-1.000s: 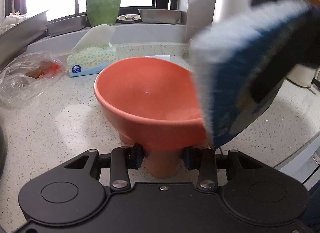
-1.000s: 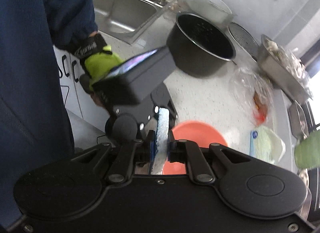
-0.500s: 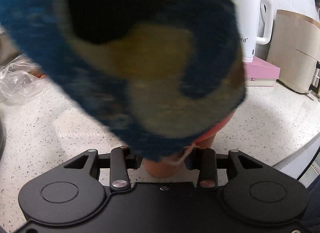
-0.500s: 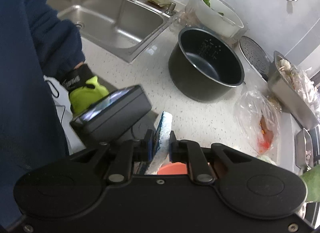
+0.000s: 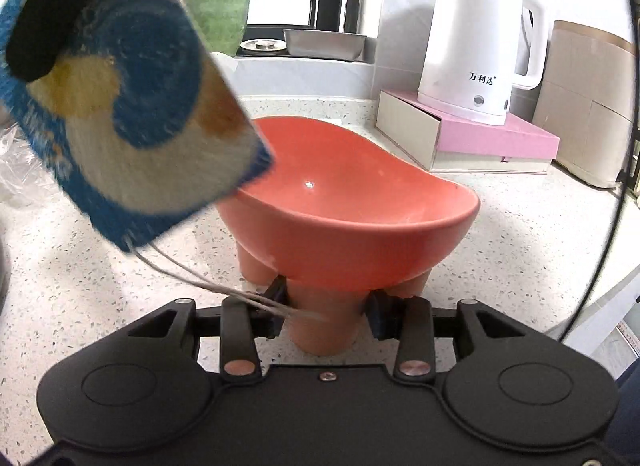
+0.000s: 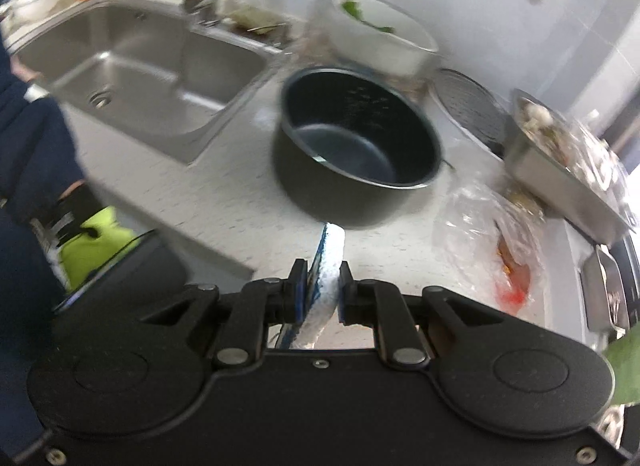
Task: Clean bowl
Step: 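Wipe the sponge along the bowl's outer wall with the right gripper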
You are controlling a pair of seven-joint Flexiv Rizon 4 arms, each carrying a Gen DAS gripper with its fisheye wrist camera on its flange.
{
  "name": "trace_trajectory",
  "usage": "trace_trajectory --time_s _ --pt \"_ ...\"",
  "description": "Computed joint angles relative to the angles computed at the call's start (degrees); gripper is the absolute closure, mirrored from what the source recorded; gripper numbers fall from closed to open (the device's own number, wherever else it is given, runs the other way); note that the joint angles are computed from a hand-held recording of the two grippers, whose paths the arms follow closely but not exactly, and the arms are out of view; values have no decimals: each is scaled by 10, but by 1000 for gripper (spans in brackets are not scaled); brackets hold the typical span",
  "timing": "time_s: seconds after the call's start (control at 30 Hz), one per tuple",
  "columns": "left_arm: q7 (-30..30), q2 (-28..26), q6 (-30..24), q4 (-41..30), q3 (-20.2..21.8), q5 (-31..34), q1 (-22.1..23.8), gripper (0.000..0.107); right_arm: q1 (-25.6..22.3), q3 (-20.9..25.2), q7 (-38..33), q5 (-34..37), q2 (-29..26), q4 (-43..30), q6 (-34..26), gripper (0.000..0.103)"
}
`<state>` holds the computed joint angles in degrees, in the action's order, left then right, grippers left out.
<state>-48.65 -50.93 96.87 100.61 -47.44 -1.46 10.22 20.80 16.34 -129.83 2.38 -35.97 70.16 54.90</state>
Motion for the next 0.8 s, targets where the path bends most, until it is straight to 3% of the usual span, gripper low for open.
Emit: trace_trajectory --time_s 0.3,0.43,0.63,0.8 --pt "-9 9 -4 5 2 -3 -1 68 -2 -34 127 -1 -48 -55 28 87" --pt "-7 15 -10 7 4 -7 -1 68 -4 -52 167 -26 -46 -40 52 91" --pt "-2 24 -20 4 14 -19 -8 68 -20 -68 216 -63 -26 22 61 91" --pt "5 32 -29 6 17 -30 -10 68 -42 -62 238 -66 23 124 91 91"
